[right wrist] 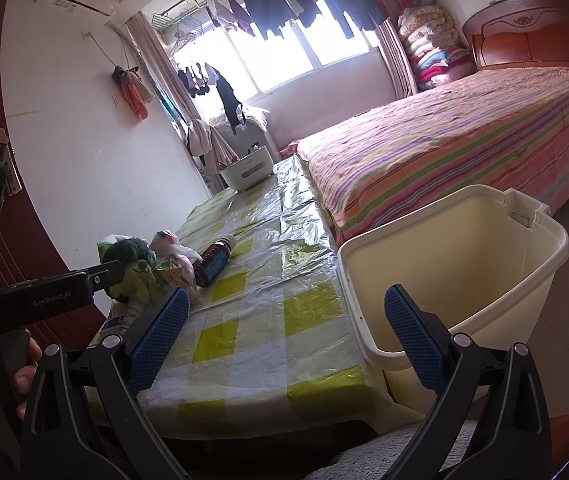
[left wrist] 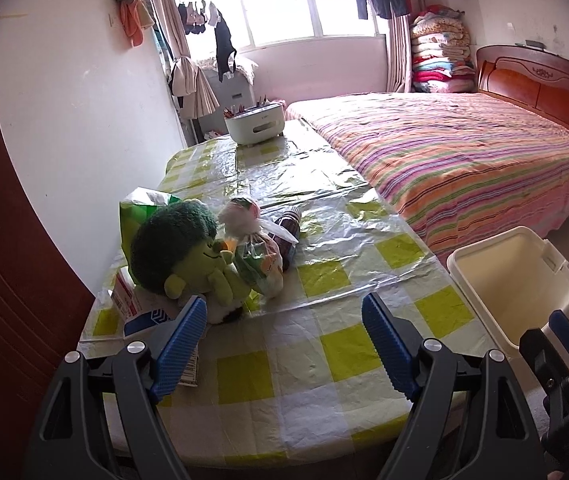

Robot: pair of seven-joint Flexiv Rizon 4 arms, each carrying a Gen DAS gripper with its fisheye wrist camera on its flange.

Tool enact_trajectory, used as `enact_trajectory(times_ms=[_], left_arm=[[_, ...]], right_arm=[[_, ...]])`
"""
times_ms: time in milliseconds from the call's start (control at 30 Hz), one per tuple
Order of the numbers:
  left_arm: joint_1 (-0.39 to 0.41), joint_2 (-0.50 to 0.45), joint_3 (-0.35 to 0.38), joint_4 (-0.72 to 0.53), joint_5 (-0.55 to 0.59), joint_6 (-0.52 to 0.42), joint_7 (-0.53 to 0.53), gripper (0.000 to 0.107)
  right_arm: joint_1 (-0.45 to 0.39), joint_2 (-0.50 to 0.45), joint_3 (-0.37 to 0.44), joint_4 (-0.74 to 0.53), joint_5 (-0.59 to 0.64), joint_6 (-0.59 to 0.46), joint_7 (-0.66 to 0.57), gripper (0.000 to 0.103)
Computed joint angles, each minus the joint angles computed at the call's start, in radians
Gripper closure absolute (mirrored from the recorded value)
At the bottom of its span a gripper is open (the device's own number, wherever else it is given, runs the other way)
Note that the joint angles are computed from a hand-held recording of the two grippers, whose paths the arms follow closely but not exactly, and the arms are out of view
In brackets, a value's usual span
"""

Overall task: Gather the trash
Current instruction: 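Move both tools toward the cluttered table with grippers open, then grasp the green plush broccoli toy with the right gripper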

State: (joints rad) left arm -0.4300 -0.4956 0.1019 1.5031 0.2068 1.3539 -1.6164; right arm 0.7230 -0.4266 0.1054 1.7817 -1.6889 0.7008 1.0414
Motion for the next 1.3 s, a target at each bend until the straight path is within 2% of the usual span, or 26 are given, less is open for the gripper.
enact_trajectory(times_ms=[433,500,633,833,1067,1300], left_arm=[[0.034,0.031,-0.015,0.055,-0.049,0.047,-0.001,0.029],[0.034,0.038,-0.005,0.065,-0.048,0.047,-0.008,0.029],[0.063,0.048,-0.035,0.086,-0.073,0.037,0.021,0.029],[0.046,0.038,-0.011,0.080,-0.044,0.020,0.029,0.029],[0.071,0.040,-0.016,0.090,-0.057,0.033,0.041,0.029],[0.108,0.046,-0.020,0.115,-0.088,0.043,0.054,0.029]], right_arm=[[0.013,0.008,0.006,0.009,0.051,-0.038,-0.042,0.006],[0.020,0.003,0.005,0.001,0.061,-0.050,-0.064,0.006],[0.032,-0.009,0.003,-0.021,0.106,-0.064,-0.116,0.006],[0.062,-0.018,0.000,-0.050,0.198,-0.119,-0.215,0.006],[0.088,-0.035,-0.017,-0.108,0.226,-0.145,-0.319,0.006],[0.090,-0.097,-0.054,-0.223,0.233,-0.044,-0.431,0.006]])
